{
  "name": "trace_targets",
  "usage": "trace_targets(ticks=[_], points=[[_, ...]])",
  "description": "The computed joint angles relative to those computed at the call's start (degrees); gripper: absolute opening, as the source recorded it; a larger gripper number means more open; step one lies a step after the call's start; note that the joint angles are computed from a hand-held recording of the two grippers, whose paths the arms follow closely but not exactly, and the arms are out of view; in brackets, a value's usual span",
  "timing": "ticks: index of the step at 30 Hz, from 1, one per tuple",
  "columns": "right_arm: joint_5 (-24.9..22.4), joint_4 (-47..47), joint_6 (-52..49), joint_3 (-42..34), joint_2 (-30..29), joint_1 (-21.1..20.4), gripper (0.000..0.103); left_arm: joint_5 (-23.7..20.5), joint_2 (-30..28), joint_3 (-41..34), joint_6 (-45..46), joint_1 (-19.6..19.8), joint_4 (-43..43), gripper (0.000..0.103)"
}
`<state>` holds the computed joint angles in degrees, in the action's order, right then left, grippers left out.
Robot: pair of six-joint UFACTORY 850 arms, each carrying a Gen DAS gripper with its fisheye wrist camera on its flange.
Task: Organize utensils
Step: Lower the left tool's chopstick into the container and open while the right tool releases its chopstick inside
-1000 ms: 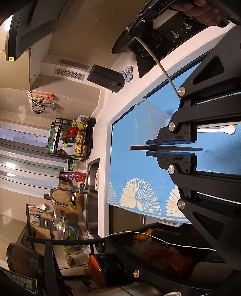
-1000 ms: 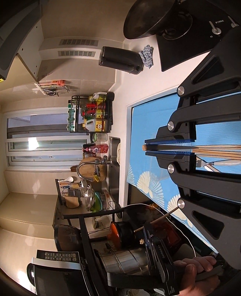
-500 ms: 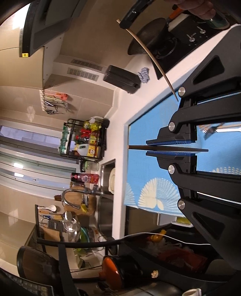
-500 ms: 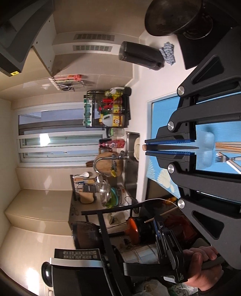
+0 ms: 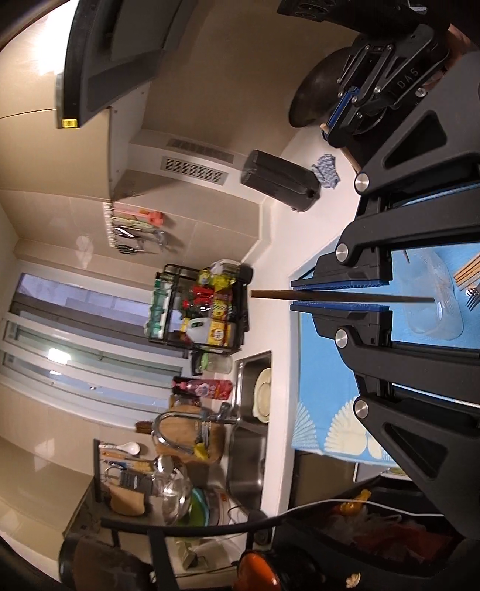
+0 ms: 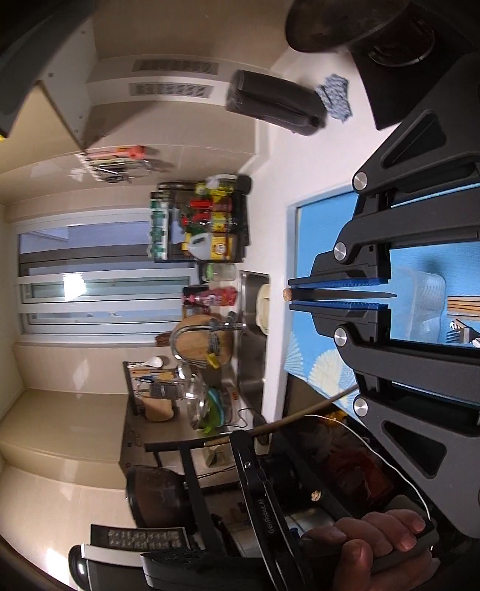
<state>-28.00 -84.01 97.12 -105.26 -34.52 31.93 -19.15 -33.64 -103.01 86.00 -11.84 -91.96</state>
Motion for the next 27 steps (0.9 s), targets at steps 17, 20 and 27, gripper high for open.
trace_targets(ticks=[17,20,27], points=[[6.27,14.91,-8.28,-1.27,-6.93,-3.51,0.007,1.18,-7.17,0.62,-4.82,-1.15,9.04,0.006],[6.09,15.35,-8.32,-0.82,-6.63,-3.61,0.007,1.4,-6.87,1.16,-2.8,-1.25,6.93,0.006],[5.14,13.88,-4.78,1.85,-4.4,-3.6,0.017,3.22,-4.43,3.59,4.11,-1.27,-0.98,0.034]])
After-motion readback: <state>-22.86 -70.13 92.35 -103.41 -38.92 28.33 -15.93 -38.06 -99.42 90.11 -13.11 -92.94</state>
